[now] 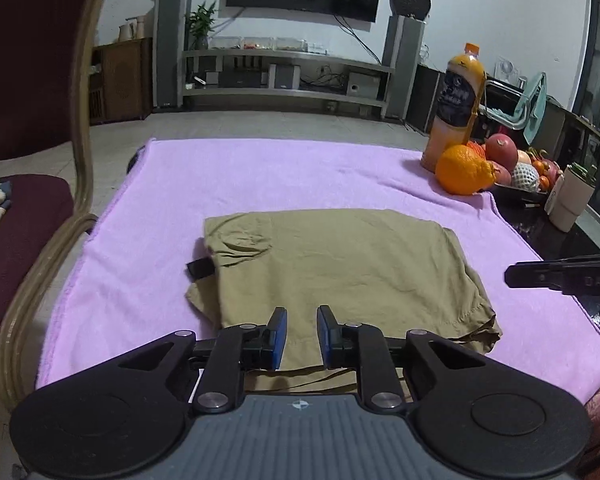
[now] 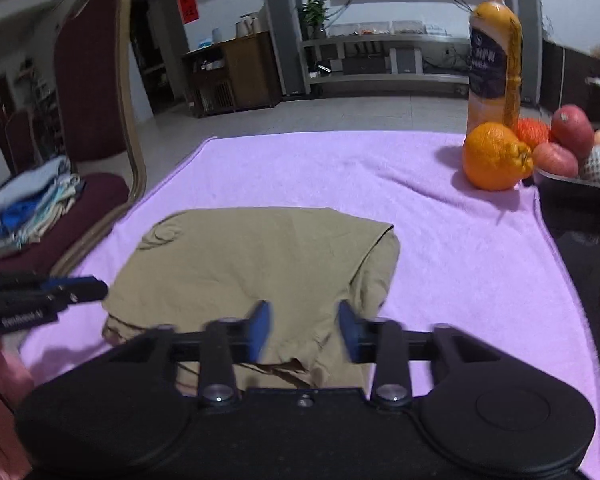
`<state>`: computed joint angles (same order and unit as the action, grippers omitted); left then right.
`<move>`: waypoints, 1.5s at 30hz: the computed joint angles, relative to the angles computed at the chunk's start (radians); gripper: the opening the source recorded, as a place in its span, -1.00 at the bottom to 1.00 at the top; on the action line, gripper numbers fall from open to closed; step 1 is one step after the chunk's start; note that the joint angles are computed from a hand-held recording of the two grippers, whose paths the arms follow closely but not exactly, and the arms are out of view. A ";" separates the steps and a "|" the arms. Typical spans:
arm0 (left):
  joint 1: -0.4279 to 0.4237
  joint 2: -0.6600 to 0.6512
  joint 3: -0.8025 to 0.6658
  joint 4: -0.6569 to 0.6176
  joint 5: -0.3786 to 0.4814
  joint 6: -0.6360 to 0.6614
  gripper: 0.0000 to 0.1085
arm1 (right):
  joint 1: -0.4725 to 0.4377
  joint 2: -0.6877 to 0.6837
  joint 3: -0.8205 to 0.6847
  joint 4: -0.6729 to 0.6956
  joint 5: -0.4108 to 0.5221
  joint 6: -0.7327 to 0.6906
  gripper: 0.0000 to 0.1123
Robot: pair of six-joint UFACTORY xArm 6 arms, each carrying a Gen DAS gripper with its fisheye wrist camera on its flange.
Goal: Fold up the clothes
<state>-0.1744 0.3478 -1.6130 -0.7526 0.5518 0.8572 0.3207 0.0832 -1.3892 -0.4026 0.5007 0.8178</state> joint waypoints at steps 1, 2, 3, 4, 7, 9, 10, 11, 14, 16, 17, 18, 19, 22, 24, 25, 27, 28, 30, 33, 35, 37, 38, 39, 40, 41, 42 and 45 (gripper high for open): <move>-0.009 0.009 -0.007 0.016 0.002 -0.008 -0.65 | -0.003 0.019 -0.015 0.009 0.005 0.016 -0.77; -0.020 0.021 -0.016 0.033 0.000 -0.015 -0.65 | -0.006 0.039 -0.031 0.021 0.007 0.027 -0.77; -0.030 0.033 -0.025 0.052 -0.003 -0.023 -0.64 | -0.011 0.061 -0.048 0.041 0.003 0.027 -0.77; -0.038 0.048 -0.036 0.079 -0.004 -0.037 -0.64 | -0.015 0.089 -0.072 0.065 -0.002 0.015 -0.77; -0.055 0.101 -0.074 0.230 0.008 -0.128 -0.63 | -0.018 0.185 -0.170 0.145 0.019 -0.052 -0.77; -0.059 0.124 -0.079 0.328 0.007 -0.186 -0.61 | -0.015 0.244 -0.243 0.127 0.108 -0.036 -0.78; -0.058 0.120 -0.068 0.315 -0.002 -0.160 -0.61 | -0.013 0.268 -0.277 0.097 0.177 -0.012 -0.84; -0.055 0.114 -0.061 0.313 -0.004 -0.146 -0.61 | -0.011 0.281 -0.293 0.067 0.227 0.006 -0.96; -0.045 0.094 -0.028 0.276 -0.013 -0.100 -0.61 | -0.002 0.258 -0.271 0.024 0.266 -0.003 -0.97; -0.040 0.076 -0.003 0.252 -0.020 -0.063 -0.61 | 0.017 0.233 -0.254 -0.027 0.334 0.004 -0.85; -0.035 0.056 0.018 0.244 -0.016 -0.046 -0.61 | 0.024 0.211 -0.233 -0.029 0.355 0.000 -0.83; -0.031 0.037 0.039 0.236 -0.012 -0.028 -0.61 | 0.029 0.186 -0.209 -0.020 0.371 -0.007 -0.83; -0.027 0.018 0.059 0.228 -0.008 -0.011 -0.61 | 0.030 0.155 -0.175 -0.014 0.367 0.000 -0.83; -0.004 -0.041 0.108 0.158 0.024 0.042 -0.61 | 0.023 0.057 -0.062 -0.038 0.314 0.077 -0.82; 0.013 -0.067 0.115 0.052 0.035 0.090 -0.61 | 0.006 0.004 -0.004 -0.062 0.259 0.152 -0.76; 0.023 -0.066 0.101 0.005 0.046 0.093 -0.61 | -0.005 -0.017 0.022 -0.069 0.220 0.189 -0.76; 0.042 -0.062 0.073 -0.083 0.068 0.093 -0.61 | -0.025 -0.051 0.063 -0.088 0.147 0.259 -0.75; 0.040 -0.051 0.058 -0.083 0.058 0.068 -0.61 | -0.031 -0.058 0.072 -0.100 0.114 0.283 -0.75; 0.037 -0.026 0.024 -0.074 0.038 0.010 -0.61 | -0.036 -0.053 0.075 -0.102 0.045 0.297 -0.75; 0.017 0.027 -0.021 0.085 0.000 -0.144 -0.66 | -0.023 0.002 0.024 -0.053 -0.008 0.236 -0.75; 0.009 0.061 -0.049 0.190 -0.006 -0.242 -0.66 | -0.012 0.051 -0.024 0.003 -0.013 0.167 -0.75; 0.002 0.093 -0.076 0.251 -0.009 -0.299 -0.67 | -0.001 0.102 -0.078 0.037 0.005 0.114 -0.75; -0.005 0.102 -0.082 0.266 -0.018 -0.302 -0.66 | 0.002 0.126 -0.102 0.048 0.013 0.089 -0.75; -0.012 0.112 -0.088 0.285 -0.030 -0.300 -0.66 | 0.005 0.151 -0.129 0.054 0.020 0.067 -0.75; -0.019 0.122 -0.092 0.306 -0.041 -0.297 -0.66 | 0.009 0.178 -0.159 0.061 0.036 0.044 -0.75; -0.024 0.133 -0.101 0.337 -0.037 -0.302 -0.65 | 0.013 0.204 -0.191 0.068 0.056 0.020 -0.75; -0.024 0.137 -0.098 0.371 -0.032 -0.314 -0.65 | 0.019 0.230 -0.224 0.074 0.088 -0.002 -0.75; -0.020 0.115 -0.055 0.379 -0.046 -0.268 -0.65 | 0.035 0.289 -0.292 0.093 0.191 -0.061 -0.76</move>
